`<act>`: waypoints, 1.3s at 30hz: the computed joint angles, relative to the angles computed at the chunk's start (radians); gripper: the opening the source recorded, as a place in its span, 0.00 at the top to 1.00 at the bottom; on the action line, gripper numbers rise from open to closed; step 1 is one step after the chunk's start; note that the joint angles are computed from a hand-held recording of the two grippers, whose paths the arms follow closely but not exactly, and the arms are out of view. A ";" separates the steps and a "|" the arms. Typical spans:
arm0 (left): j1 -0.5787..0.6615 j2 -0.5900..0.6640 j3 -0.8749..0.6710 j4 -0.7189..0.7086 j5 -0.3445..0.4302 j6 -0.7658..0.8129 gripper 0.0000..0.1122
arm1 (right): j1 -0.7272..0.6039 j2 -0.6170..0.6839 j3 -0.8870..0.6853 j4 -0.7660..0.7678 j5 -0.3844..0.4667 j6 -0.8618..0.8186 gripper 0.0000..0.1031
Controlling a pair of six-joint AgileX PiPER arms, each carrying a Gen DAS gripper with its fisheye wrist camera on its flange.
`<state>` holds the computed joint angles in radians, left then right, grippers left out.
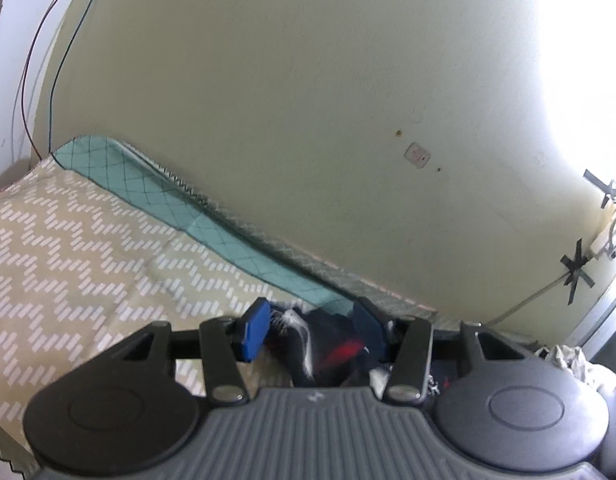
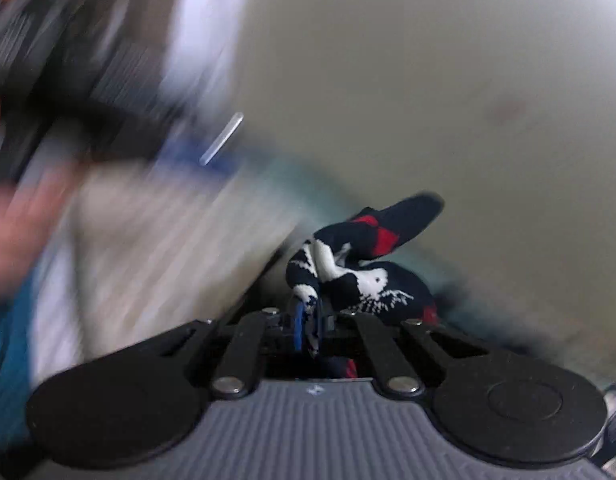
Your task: Fold small clothes
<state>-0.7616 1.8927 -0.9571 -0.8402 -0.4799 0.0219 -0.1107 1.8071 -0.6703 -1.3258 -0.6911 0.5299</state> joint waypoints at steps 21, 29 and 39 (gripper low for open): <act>-0.045 0.196 -0.272 -0.434 0.167 0.563 0.60 | -0.354 0.163 -0.204 0.381 0.172 0.037 0.92; -0.040 0.093 -0.140 -0.236 0.070 0.288 0.61 | -0.333 -0.025 -0.053 0.526 0.145 -0.181 0.49; 0.001 -0.012 0.007 -0.127 -0.025 0.035 0.61 | 0.092 -0.082 -0.239 -0.299 0.131 0.811 0.52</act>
<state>-0.7605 1.8806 -0.9500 -0.9673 -0.5051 0.0571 -0.0184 1.7248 -0.9096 -1.6247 -0.5602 1.3406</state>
